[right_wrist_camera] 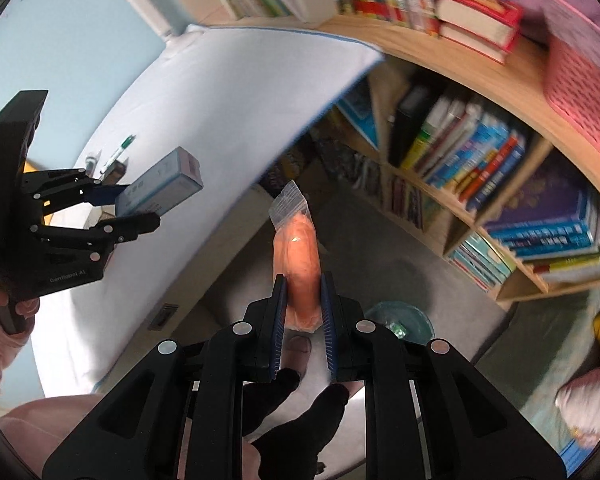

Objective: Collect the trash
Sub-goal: 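Carry the blue box and orange bag over the wastebasket and open both tools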

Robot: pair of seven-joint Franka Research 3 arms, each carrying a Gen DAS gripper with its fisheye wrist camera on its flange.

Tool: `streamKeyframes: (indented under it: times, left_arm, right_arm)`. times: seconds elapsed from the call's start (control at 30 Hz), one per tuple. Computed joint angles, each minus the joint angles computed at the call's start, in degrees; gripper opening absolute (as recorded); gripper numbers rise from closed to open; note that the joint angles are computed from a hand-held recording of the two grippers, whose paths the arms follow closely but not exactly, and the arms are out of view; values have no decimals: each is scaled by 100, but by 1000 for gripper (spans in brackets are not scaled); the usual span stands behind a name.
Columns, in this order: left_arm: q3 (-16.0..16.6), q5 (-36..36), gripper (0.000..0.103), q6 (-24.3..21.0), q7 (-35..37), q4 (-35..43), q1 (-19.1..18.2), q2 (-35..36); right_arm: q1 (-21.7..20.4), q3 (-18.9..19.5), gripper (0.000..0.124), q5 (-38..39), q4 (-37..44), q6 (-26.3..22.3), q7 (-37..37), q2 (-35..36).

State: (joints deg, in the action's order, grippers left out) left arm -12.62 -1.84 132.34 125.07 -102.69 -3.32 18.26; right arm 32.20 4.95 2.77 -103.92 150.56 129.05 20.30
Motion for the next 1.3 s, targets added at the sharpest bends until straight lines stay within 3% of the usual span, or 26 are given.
streamKeyframes:
  times: [0.33, 0.63, 0.97, 1.3]
  left_arm:
    - [-242, -15, 37, 34, 403, -407, -324, -175]
    - [-370, -33, 37, -52, 763, -776, -636, -333]
    - [-443, 110, 37, -125, 931, -1054, -958, -404]
    - [-489, 326, 37, -143, 806, -1167, -1185, -333]
  right_arm:
    - [-31, -49, 18, -201, -1426, 478, 919, -898]
    - [-190, 159, 18, -365, -2466, 798, 1729, -1549]
    - [-350, 432, 18, -402, -3275, 1112, 2430, -2031]
    - [-416, 591, 18, -149, -3756, 1471, 2605, -2220]
